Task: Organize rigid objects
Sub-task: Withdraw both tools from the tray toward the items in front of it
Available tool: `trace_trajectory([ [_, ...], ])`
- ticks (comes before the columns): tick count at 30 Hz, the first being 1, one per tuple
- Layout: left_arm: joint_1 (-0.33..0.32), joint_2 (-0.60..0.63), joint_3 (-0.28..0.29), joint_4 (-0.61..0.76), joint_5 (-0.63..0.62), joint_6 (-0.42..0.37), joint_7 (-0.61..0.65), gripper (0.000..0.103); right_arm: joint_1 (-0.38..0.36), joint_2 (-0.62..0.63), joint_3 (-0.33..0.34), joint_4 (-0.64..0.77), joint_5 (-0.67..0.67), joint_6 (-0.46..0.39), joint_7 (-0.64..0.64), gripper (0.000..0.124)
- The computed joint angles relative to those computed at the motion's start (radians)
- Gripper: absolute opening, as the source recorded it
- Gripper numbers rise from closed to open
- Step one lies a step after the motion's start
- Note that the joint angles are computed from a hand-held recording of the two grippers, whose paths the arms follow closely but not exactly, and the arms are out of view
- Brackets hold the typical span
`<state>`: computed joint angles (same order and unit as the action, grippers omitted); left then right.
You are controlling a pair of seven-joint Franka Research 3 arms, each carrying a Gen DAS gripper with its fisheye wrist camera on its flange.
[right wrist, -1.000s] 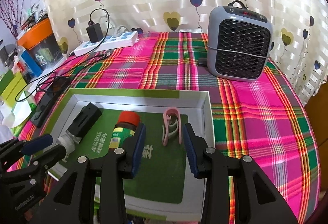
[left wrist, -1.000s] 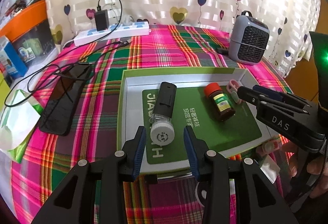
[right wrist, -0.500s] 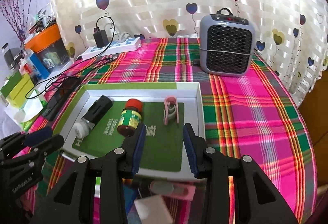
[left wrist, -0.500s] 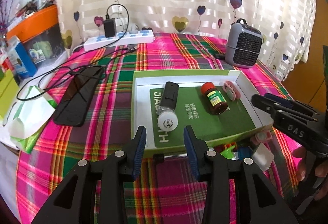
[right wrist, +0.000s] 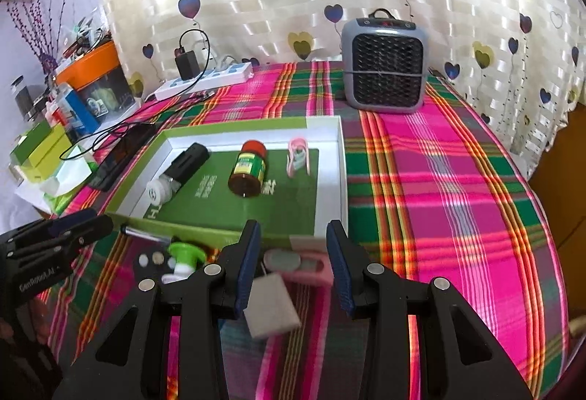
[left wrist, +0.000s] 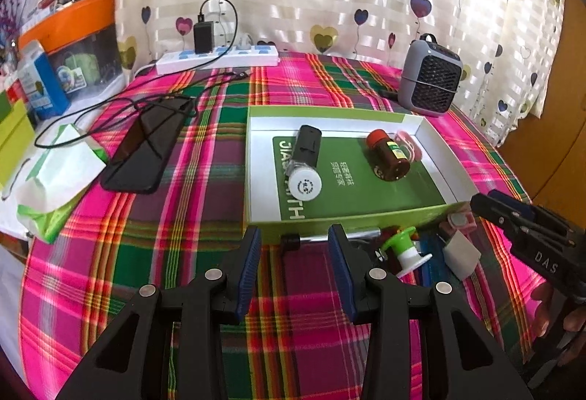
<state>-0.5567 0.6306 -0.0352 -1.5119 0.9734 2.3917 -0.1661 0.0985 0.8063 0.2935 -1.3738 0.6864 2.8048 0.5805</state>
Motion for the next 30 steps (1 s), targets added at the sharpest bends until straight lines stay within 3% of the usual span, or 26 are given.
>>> trace_trajectory([
  [12, 0.005, 0.005, -0.005, -0.018, -0.003, 0.084, -0.017, 0.037, -0.058, -0.055, 0.042, -0.113, 0.095, 0.001, -0.107, 0.039],
  [23, -0.004, 0.008, 0.009, -0.025, -0.008, 0.137, -0.026, 0.037, -0.055, -0.056, 0.016, -0.111, 0.125, -0.093, -0.135, 0.039],
  [30, 0.001, 0.011, 0.012, -0.031, -0.012, 0.170, -0.029, 0.037, -0.010, -0.036, -0.033, -0.081, 0.066, -0.138, -0.093, 0.039],
])
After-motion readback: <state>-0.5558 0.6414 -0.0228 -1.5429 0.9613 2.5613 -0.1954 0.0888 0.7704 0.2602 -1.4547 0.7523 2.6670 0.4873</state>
